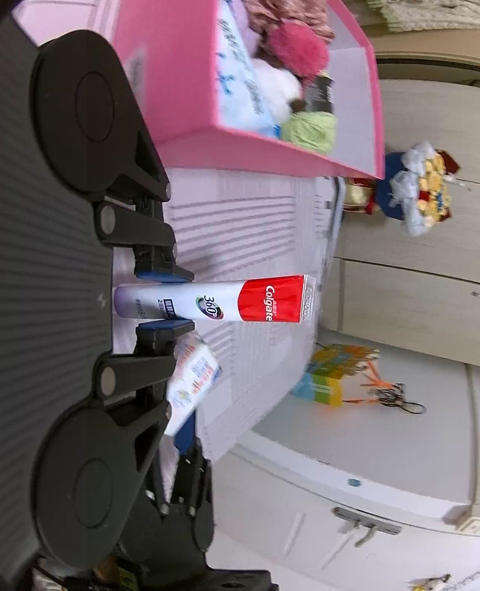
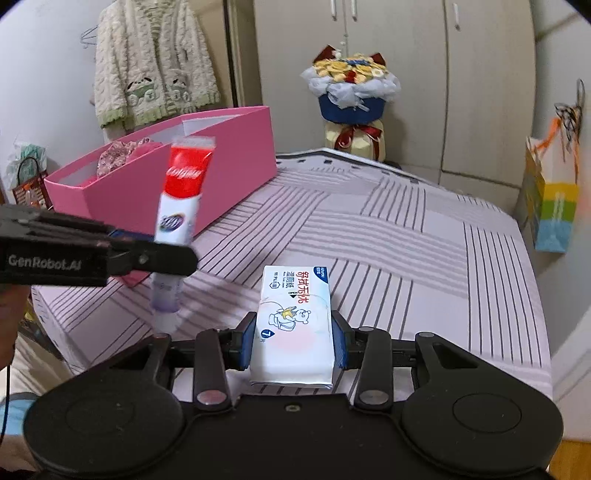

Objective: Organize soft objects
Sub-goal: 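Carry the white box and toothpaste over the pink box with both tools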

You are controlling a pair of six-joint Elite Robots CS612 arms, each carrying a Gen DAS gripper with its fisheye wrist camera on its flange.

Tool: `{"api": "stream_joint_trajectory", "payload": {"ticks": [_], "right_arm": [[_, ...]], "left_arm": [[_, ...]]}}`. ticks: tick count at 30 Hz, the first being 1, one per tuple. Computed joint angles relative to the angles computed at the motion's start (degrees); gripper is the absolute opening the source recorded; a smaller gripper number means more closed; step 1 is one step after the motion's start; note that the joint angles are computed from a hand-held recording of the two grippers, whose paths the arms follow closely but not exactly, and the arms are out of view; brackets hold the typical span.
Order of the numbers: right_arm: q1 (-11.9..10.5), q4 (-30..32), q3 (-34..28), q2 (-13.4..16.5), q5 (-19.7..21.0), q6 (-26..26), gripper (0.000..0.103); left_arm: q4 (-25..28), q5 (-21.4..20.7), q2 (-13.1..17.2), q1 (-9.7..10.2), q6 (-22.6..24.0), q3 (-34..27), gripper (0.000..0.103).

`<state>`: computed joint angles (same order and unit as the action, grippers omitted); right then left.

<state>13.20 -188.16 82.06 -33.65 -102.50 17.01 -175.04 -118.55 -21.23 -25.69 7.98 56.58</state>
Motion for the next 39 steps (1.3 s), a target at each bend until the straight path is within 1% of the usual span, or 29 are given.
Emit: {"api": "stream_joint_trajectory", "payload": {"ticks": [4,7,10,13,15,20,24,28,31,35,36,39], "right_arm": [[0.7,1.8,1.3,-1.2,0.8,1.8,0.045],[1.2,2.6,2.2,-2.2,1.9,2.6,0.045],[1.4,2.7,2.8,-3.1,4.2,2.7,0.045],[1.6,2.5,3.0,-3.9,7.7,2.3,0.045],[1.7,2.3,2.8,-4.3,10.2,1.6,0.045],[1.8,1.5,1.0,-4.4,15.1,-0.4,0.045],[2.0,0.8,-2.3,-3.4,16.9,-2.7,0.045],[2.4,-1.1,-6.7,-1.3,15.3,-4.2,0.045],[2.5,-1.7,-10.8,0.6,13.8,-4.8,0.045],[2.7,-0.2,-16.9,3.3,10.6,-6.6,0.045],[2.6,0.5,-18.1,3.8,10.1,-6.8,0.045],[2.5,2.6,-23.0,6.3,6.3,-8.2,0.045]], "left_arm": [[2.7,-1.4,-1.7,0.91,1.0,2.2,0.019],[5.3,-2.4,-3.0,1.65,2.6,3.5,0.019],[7.9,-3.4,-4.4,2.41,5.1,5.1,0.019],[9.9,-5.0,-5.8,3.43,7.8,6.6,0.019],[9.9,-5.8,-6.6,4.12,8.6,7.5,0.019],[8.3,-8.1,-8.1,6.10,7.4,9.1,0.019],[6.7,-9.2,-8.7,7.23,6.8,8.9,0.019],[4.2,-7.8,-8.3,7.58,6.0,6.9,0.019],[4.6,-7.0,-6.9,7.60,5.5,3.4,0.019],[8.1,-5.1,-4.3,7.39,4.9,-3.1,0.019],[9.6,-4.5,-3.3,7.32,4.8,-5.5,0.019],[13.7,-2.8,-0.4,7.15,4.5,-12.4,0.019]]}}
